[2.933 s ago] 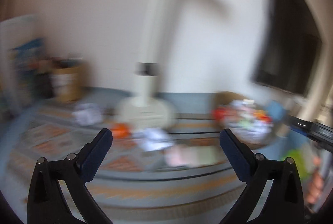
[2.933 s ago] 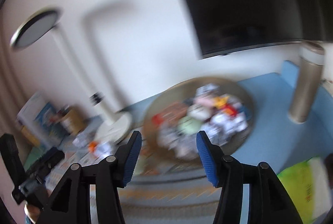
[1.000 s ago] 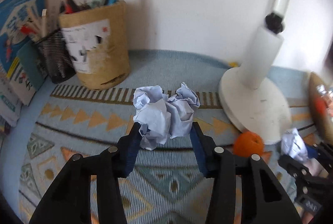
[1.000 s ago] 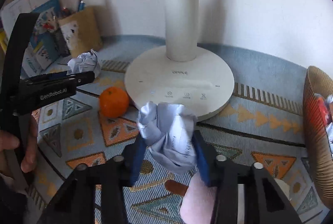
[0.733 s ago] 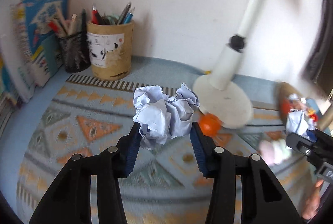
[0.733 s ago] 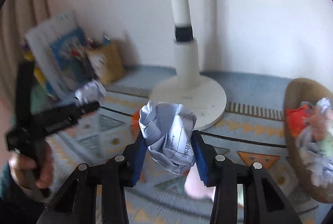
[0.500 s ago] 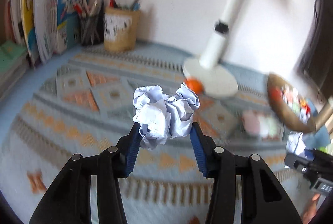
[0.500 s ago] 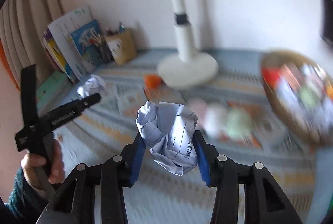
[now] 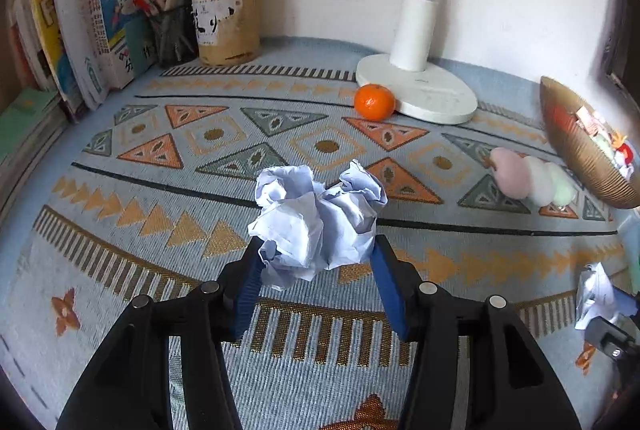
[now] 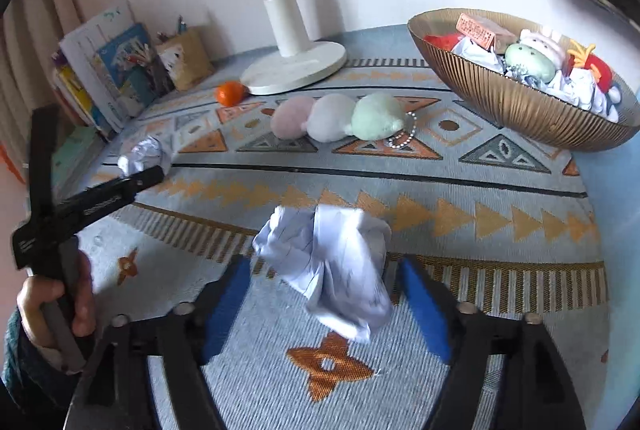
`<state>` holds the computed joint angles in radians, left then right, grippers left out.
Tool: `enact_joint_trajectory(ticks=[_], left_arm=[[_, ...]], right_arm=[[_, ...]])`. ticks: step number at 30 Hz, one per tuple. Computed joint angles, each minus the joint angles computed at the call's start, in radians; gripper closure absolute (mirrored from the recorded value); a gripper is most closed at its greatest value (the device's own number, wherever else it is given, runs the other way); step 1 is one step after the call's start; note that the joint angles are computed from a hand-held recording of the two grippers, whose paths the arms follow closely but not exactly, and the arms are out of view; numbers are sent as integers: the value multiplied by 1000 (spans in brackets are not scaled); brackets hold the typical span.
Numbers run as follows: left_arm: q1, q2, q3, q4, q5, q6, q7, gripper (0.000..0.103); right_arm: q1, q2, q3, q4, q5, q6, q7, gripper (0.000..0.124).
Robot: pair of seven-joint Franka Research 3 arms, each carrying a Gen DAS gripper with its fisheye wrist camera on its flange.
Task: Organize objects
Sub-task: 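Carry both paper balls over the brown bowl and open both grippers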
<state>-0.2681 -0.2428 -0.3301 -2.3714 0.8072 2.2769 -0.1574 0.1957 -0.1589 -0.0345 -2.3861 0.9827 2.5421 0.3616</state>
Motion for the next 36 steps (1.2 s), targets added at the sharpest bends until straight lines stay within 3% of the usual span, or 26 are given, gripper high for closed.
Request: enact_joint_trajectory(ticks=[7,11,14,16,18,20,23,26,28,32,36], left_arm=[[-3,2,-1,1,14,10,-6,52],[-3,5,0,3,15,15,2,52],[-3,10,2,7,6,14,11,52],[-2,6,3,2,9,22,6,52],[0,3,2,-2,12,27,1,52],[0,2,1,-2,13,28,-1,52],[-1,5,-4,3,25,26,8,52],[-7,21,2,31,28,66,44,53],[-1,49,1,87,75,129,51,53],[-3,188,5,290,189,209,120,53],[-28,401,57,554,162,329,271,53]], right_arm=[[-7,30,8,23,-29,-1,70,45],[7,18,29,2,-68,58,91,45],[25,24,57,-12,-140,135,160,44],[44,24,78,-38,-187,233,206,46],[57,25,97,-69,-272,341,285,62],[91,15,68,-78,-214,357,237,76],[118,-4,27,-83,-110,366,172,79],[92,-14,-2,-64,-103,281,174,79],[62,-20,-16,-41,-116,250,189,79],[18,-17,-63,81,-26,272,138,79],[-42,83,-69,266,-7,291,206,79]])
